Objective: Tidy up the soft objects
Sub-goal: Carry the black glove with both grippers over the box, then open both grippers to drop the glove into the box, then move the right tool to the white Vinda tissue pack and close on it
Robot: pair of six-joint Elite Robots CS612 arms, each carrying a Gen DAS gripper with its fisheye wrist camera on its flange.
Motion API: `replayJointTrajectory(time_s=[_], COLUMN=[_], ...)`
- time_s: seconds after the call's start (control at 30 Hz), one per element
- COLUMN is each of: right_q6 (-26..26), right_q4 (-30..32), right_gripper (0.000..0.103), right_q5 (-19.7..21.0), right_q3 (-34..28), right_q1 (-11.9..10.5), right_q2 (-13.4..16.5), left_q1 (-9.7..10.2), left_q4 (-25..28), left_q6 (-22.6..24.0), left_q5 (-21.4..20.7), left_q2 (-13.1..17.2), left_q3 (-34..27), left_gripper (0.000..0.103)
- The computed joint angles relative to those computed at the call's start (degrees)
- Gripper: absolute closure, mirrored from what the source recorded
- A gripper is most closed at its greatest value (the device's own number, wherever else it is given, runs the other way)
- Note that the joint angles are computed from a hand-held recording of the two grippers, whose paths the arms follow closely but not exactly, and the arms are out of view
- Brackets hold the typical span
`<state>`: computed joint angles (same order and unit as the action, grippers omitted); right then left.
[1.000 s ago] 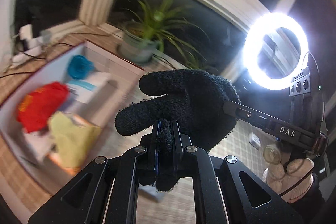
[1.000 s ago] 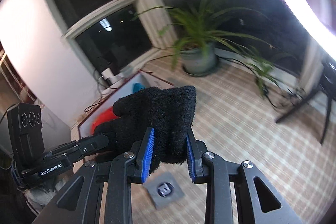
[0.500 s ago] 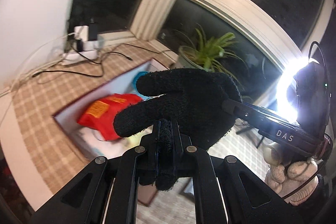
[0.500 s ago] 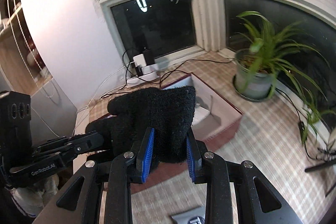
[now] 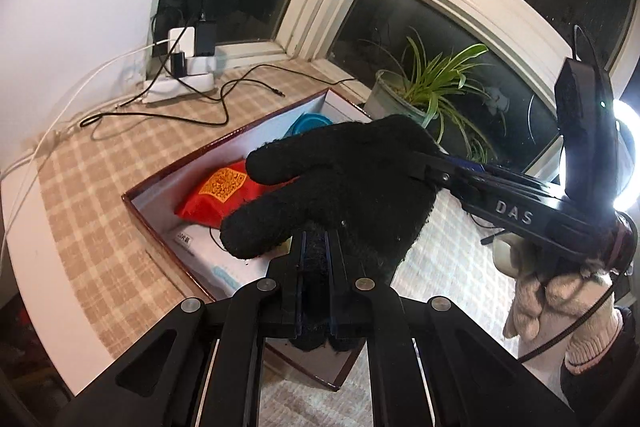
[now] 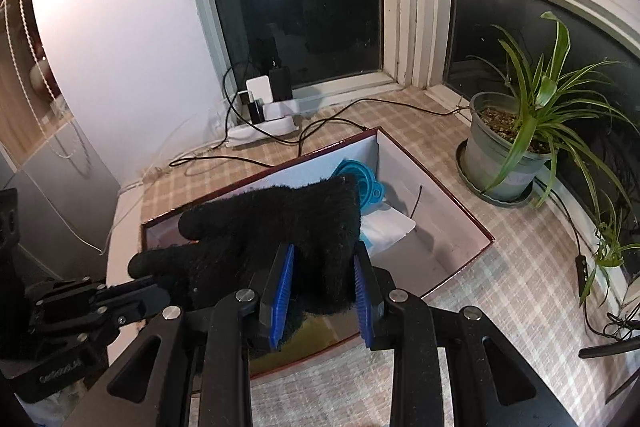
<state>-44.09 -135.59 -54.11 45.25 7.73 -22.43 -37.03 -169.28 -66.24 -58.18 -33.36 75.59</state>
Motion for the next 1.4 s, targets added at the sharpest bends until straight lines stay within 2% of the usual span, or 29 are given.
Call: replayJointTrajectory(time_s=[0.2,0.23,0.27,0.3,0.33,0.37,0.4,0.6,0.77,0.9,0.97,1.1,1.27,1.4], right_q6=[0.55,0.89,1.04,1.22,1.63,1.99,2.36,3.74,6.4,9.35,11.48,15.64,19.44,22.97], right_q4=[-0.42,-0.32,0.01,0.26,-0.21,-1.01,-1.86,-3.7,-4.64,-6.01,-7.88,-10.57,-15.06,-15.02], right_gripper=[0.077,0.076,0.071,0.061,0.055,0.048,0.046,0.044,0.043,0.043,0.043,0.042,0.042,0.042], right_q5=[-0.99,-0.66,-0.53,-0.34,0.01,0.21,0.53,0.67,1.82,2.72,3.13,3.28,1.5,-0.69], right_q3=[-1.39,-1.55,-1.78,-1.97,-1.82,-1.42,-0.98,0.42,2.58,6.29,8.79,13.55,18.99,19.86], right_q1=[0.39,0.35,0.33,0.3,0.22,0.16,0.06,-0.54,-1.92,-3.73,-4.98,-7.75,-11.72,-15.33], right_q2=[0.94,0.99,1.06,1.09,1.0,0.84,0.66,-0.08,-1.13,-2.93,-4.04,-6.3,-8.76,-9.18], left_q1=[0.24,0.27,0.3,0.32,0.31,0.32,0.3,-0.06,-0.55,-1.14,-1.53,-2.02,-2.66,-3.43], left_q4=[1.09,1.05,1.07,1.01,1.21,1.7,1.93,2.39,1.58,0.51,-0.34,-1.84,-2.4,-1.8], left_q6=[-0.63,-0.76,-0.83,-1.09,-1.43,-1.74,-1.84,-2.0,-0.88,1.33,3.08,6.05,8.48,9.72], left_q5=[-0.91,-0.93,-1.06,-1.2,-1.04,-1.04,-0.95,0.59,1.05,0.96,0.91,-1.01,-3.13,-3.81], left_q2=[0.04,0.02,-0.01,-0.08,-0.17,-0.29,-0.36,-0.78,-0.98,-0.95,-0.84,-0.41,0.01,0.3], left_q3=[-0.11,-0.04,0.0,0.13,0.21,0.23,0.23,0.45,0.59,0.26,-0.05,-1.0,-2.11,-3.06], left_gripper=[0.095,0.09,0.086,0.079,0.068,0.064,0.061,0.057,0.054,0.054,0.048,0.046,0.046,0.046])
